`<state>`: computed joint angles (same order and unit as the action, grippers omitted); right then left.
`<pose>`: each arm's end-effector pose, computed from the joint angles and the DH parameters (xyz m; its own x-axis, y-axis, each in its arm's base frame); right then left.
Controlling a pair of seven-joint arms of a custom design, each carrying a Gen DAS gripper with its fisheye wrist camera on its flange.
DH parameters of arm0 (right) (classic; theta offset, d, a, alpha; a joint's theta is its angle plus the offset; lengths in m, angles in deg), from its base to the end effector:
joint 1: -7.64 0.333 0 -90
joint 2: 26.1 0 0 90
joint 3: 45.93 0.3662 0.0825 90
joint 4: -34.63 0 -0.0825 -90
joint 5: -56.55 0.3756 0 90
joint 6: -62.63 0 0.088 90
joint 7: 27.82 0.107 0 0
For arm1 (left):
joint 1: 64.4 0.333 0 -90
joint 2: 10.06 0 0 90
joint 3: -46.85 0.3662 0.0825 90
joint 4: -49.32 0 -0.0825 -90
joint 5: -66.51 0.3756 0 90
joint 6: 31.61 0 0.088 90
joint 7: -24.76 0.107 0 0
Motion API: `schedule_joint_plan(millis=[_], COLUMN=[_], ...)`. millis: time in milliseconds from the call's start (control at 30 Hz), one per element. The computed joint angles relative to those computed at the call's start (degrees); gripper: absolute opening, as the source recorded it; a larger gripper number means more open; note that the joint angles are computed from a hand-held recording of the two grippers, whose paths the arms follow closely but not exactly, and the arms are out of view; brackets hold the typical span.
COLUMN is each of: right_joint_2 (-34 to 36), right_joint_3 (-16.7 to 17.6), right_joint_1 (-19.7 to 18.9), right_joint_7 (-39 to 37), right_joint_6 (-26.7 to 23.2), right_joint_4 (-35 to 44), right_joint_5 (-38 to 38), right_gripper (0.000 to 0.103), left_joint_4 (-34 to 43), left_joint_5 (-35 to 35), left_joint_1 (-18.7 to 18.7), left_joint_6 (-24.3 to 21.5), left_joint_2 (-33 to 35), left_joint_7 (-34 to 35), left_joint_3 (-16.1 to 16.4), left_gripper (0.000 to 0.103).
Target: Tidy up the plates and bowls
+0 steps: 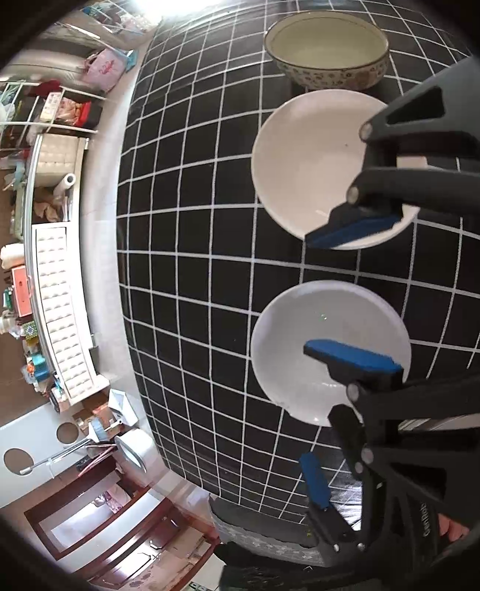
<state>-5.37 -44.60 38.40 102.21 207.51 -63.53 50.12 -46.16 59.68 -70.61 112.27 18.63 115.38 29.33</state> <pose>0.5948 0.3717 0.4795 -0.0202 -0.9774 -0.2107 -0.9148 0.1031 -0.3905 0.6763 -0.2552 0.4141 -0.3074 -0.9212 0.2385 -0.9161 0.2188 -0.3360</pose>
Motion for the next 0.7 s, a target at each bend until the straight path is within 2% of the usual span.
schedule_joint_plan(millis=[33, 100, 233, 333, 400, 433, 600, 700], right_joint_2=[0.05, 0.14, 0.47, 0.56, 0.73, 0.89, 1.57, 1.44], right_joint_3=[0.21, 0.88, 0.69, 0.55, 0.77, 0.83, 0.74, 0.48], right_joint_1=[-0.20, -0.79, -0.49, -0.44, -0.61, -0.65, -0.62, -0.51], right_joint_7=[-0.43, -1.20, -2.18, -1.91, -2.13, -2.25, -2.43, -1.99], right_joint_6=[0.13, 0.57, 0.07, -0.41, -0.06, -0.03, -1.14, -0.99], right_joint_4=[0.01, -0.22, 0.08, 0.06, -0.09, -0.01, 0.45, -0.03], right_joint_5=[0.37, 2.20, 2.36, 2.65, 3.30, 3.58, 4.36, 4.29], right_gripper=[0.048, 0.044, 0.039, 0.035, 0.034, 0.034, 0.024, 0.018], left_joint_4=[-0.03, -0.58, -2.16, -1.41, -1.18, -1.07, -1.52, -1.93], left_joint_5=[-0.26, -0.24, 1.57, 1.89, 0.78, 0.11, -0.89, -2.60], left_joint_1=[0.14, 0.08, -0.81, -1.23, -0.71, -0.23, 0.06, 1.14], left_joint_6=[0.14, 0.85, 2.17, 0.69, -0.56, -1.34, -1.56, -1.77], left_joint_2=[0.06, -0.23, -1.25, -0.49, -0.05, 0.04, 0.26, 0.02], left_joint_7=[0.13, 0.56, 1.71, 1.45, 1.53, 1.90, 1.18, 1.93], left_joint_3=[-0.17, -0.34, -0.13, -0.11, -0.57, -0.81, -0.19, -0.92], left_gripper=[0.075, 0.067, 0.064, 0.051, 0.032, 0.029, 0.020, 0.015])
